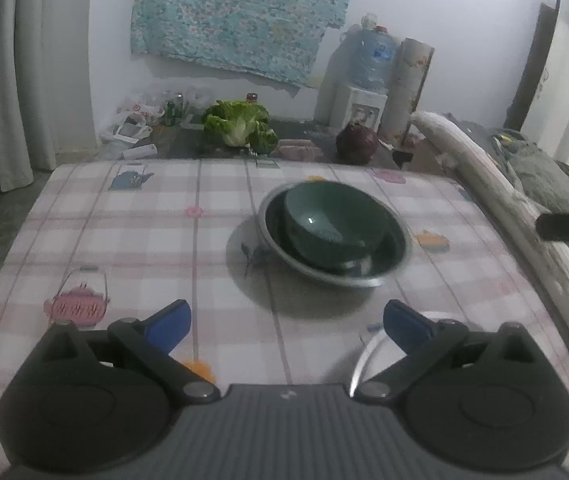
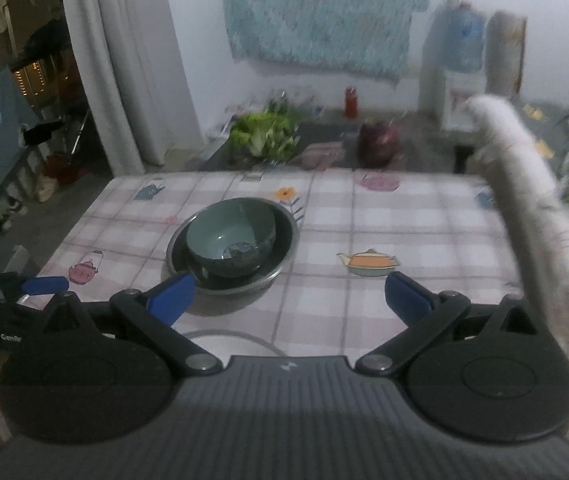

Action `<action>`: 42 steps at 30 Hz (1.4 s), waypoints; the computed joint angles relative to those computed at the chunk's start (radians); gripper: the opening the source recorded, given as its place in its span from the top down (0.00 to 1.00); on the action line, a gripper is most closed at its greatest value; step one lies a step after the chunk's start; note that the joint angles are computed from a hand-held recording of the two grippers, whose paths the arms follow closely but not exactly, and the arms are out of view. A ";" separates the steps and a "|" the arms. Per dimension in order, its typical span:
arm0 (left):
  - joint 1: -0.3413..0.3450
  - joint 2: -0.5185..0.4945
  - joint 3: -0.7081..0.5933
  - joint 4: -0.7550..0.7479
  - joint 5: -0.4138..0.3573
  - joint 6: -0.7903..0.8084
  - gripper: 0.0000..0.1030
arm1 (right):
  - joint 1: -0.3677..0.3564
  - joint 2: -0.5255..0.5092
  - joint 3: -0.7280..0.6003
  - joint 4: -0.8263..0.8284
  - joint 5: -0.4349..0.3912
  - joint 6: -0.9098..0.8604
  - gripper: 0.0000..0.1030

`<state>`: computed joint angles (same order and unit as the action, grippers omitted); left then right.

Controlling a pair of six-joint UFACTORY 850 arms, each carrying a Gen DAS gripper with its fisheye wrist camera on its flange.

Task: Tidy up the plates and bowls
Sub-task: 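Move both tools to the rim of the steel basin holding the green bowl, then close the left tool on the basin rim while the right tool grips it too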

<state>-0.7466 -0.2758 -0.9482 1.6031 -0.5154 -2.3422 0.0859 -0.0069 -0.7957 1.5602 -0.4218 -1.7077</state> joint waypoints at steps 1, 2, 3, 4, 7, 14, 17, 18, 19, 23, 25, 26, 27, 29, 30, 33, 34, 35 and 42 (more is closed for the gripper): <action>0.015 -0.010 -0.008 0.030 0.013 -0.018 0.02 | 0.001 -0.039 -0.033 -0.026 -0.005 0.035 0.01; 0.030 -0.017 -0.014 0.059 0.028 -0.037 0.03 | 0.003 -0.085 -0.073 -0.070 -0.011 0.092 0.01; 0.046 -0.028 -0.023 0.100 0.045 -0.070 0.04 | 0.004 -0.125 -0.110 -0.110 -0.020 0.139 0.01; 0.060 -0.039 -0.032 0.130 0.056 -0.095 0.05 | 0.004 -0.160 -0.140 -0.137 -0.028 0.172 0.01; 0.099 -0.074 -0.063 0.198 0.084 -0.171 0.12 | 0.014 -0.264 -0.234 -0.205 -0.047 0.256 0.04; 0.161 -0.138 -0.130 0.231 0.150 -0.224 0.40 | 0.037 -0.463 -0.417 -0.331 -0.100 0.428 0.30; 0.174 -0.159 -0.154 0.170 0.181 -0.172 0.49 | 0.044 -0.516 -0.461 -0.346 -0.106 0.460 0.41; 0.180 -0.165 -0.160 0.158 0.198 -0.163 0.56 | 0.046 -0.531 -0.473 -0.349 -0.110 0.469 0.44; 0.187 -0.171 -0.166 0.137 0.216 -0.149 0.59 | 0.047 -0.542 -0.482 -0.352 -0.115 0.476 0.49; 0.205 -0.191 -0.180 0.067 0.260 -0.104 0.70 | 0.059 -0.577 -0.513 -0.383 -0.113 0.511 0.58; 0.214 -0.200 -0.188 0.056 0.279 -0.098 0.72 | 0.063 -0.594 -0.529 -0.393 -0.116 0.523 0.63; 0.219 -0.205 -0.192 0.061 0.291 -0.106 0.73 | 0.063 -0.603 -0.537 -0.389 -0.125 0.526 0.66; 0.224 -0.209 -0.196 0.065 0.304 -0.115 0.74 | 0.063 -0.611 -0.545 -0.388 -0.133 0.533 0.68; 0.231 -0.217 -0.205 0.072 0.321 -0.130 0.78 | 0.063 -0.622 -0.556 -0.384 -0.149 0.540 0.75; 0.235 -0.221 -0.208 0.089 0.331 -0.154 0.82 | 0.064 -0.626 -0.560 -0.380 -0.156 0.541 0.78; 0.238 -0.229 -0.220 0.041 0.339 -0.120 0.85 | 0.067 -0.635 -0.569 -0.366 -0.174 0.539 0.90; 0.239 -0.230 -0.223 0.020 0.340 -0.104 0.86 | 0.068 -0.636 -0.570 -0.361 -0.179 0.537 0.92; 0.240 -0.230 -0.224 -0.001 0.344 -0.094 0.86 | 0.071 -0.634 -0.568 -0.360 -0.171 0.539 0.92; 0.228 -0.216 -0.218 -0.184 0.339 0.075 0.87 | 0.069 -0.616 -0.548 -0.377 -0.179 0.554 0.92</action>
<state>-0.5182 -0.4914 -1.1657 1.4194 -0.1766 -2.2669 0.1545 -0.6233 -1.3435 1.1836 -0.6011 -1.1540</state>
